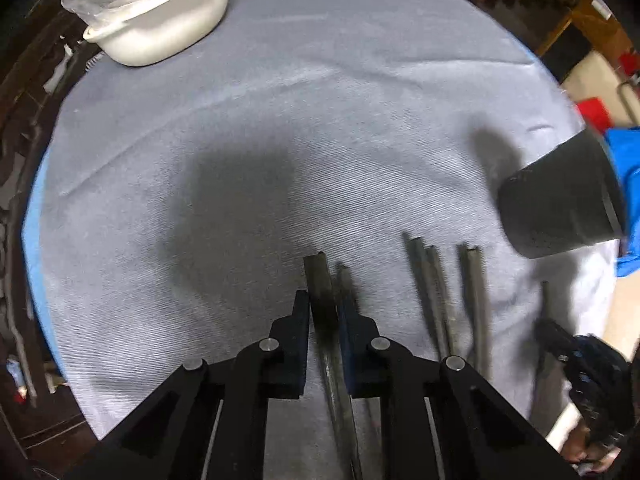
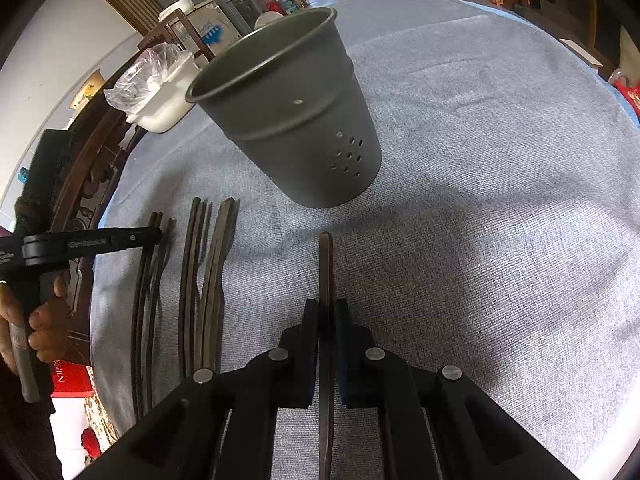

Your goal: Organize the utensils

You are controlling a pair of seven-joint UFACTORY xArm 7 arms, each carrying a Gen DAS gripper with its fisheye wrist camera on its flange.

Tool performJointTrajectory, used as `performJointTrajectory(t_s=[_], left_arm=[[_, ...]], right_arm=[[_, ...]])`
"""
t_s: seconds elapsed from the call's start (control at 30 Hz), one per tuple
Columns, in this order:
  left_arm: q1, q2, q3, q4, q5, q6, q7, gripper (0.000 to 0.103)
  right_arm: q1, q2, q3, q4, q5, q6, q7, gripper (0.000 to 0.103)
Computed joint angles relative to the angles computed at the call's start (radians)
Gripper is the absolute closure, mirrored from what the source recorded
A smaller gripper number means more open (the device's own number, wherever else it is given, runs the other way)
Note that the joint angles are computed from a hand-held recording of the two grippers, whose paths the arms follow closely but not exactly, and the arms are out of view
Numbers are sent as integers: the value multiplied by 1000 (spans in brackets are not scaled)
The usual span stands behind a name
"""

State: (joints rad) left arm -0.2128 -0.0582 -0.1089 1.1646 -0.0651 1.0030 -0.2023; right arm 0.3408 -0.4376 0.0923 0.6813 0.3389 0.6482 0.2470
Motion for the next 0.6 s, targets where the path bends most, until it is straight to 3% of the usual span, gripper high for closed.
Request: performJointTrajectory(t_s=[0.27, 0.6], left_arm=[[36, -51, 26, -44, -3, -22, -14, 89], [35, 16, 21, -21, -51, -29, -46, 87]], right_arm=[[-4, 4, 11, 5, -22, -2, 22, 93], [3, 12, 2, 5, -16, -13, 13, 93]])
